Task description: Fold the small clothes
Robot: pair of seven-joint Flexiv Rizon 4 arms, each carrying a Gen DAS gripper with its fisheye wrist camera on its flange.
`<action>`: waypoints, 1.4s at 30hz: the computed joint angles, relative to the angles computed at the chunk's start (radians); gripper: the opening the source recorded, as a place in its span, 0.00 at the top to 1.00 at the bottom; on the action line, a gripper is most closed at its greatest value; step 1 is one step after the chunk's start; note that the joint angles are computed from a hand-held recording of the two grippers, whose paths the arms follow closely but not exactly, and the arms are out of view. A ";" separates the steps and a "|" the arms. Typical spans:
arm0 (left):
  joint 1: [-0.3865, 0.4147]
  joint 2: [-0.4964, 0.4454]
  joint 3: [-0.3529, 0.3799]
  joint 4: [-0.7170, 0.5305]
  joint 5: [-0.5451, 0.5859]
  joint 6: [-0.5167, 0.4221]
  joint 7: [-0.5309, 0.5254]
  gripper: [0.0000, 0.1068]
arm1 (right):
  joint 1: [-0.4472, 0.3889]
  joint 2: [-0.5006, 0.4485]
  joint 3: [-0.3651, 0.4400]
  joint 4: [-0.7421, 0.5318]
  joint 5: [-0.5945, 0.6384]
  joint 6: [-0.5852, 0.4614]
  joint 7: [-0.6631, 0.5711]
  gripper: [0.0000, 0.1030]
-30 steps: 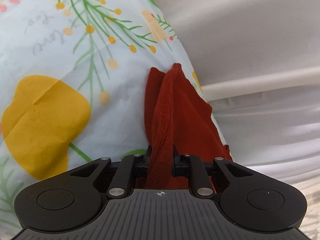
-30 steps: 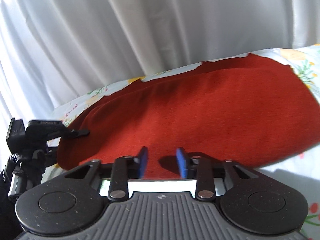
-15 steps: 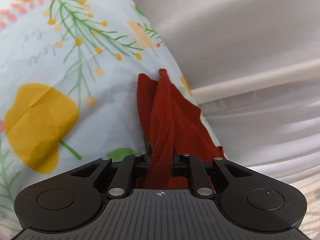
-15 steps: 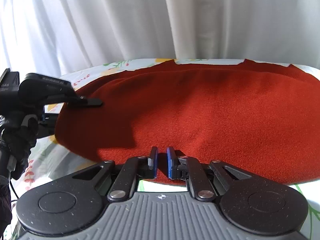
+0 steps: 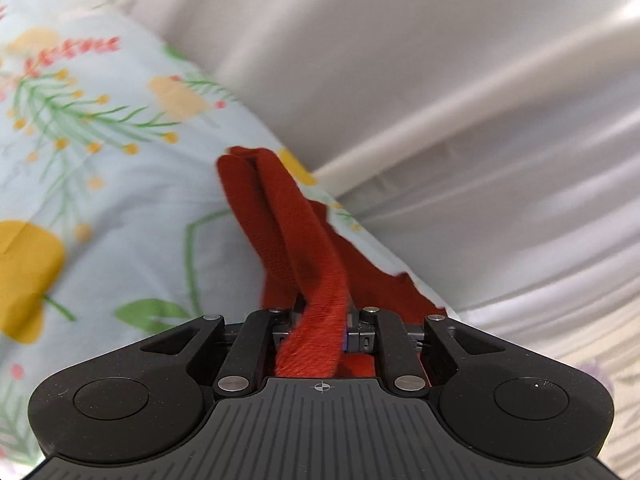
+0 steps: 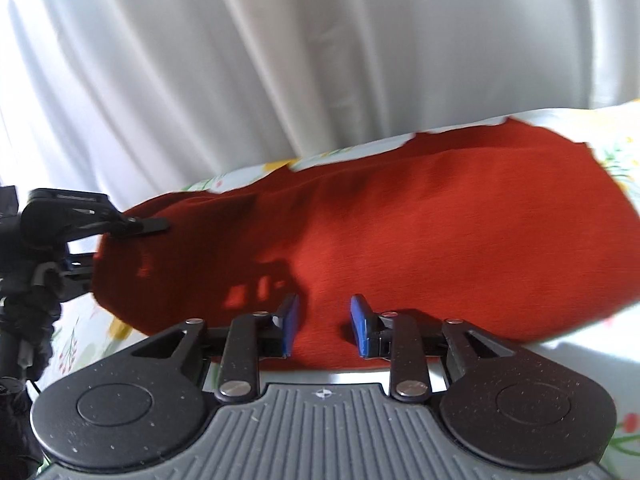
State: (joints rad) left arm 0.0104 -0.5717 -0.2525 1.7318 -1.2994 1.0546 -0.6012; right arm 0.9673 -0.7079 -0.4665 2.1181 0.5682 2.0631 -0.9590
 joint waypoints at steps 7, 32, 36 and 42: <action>-0.126 -0.006 -0.032 0.016 0.090 0.122 0.036 0.87 | 0.098 0.010 -0.107 0.080 0.119 0.024 0.026 0.73; -0.134 0.042 0.032 0.126 -0.001 0.229 0.001 0.49 | -0.519 0.095 0.446 0.037 -0.339 0.236 -0.013 0.73; -0.091 0.016 -0.002 0.119 0.019 0.196 -0.054 0.49 | -0.639 0.065 0.532 -0.008 -0.516 0.122 0.036 0.71; -0.075 0.033 -0.019 0.135 -0.002 0.129 -0.003 0.48 | -0.632 0.037 0.546 0.020 -0.522 0.113 0.084 0.80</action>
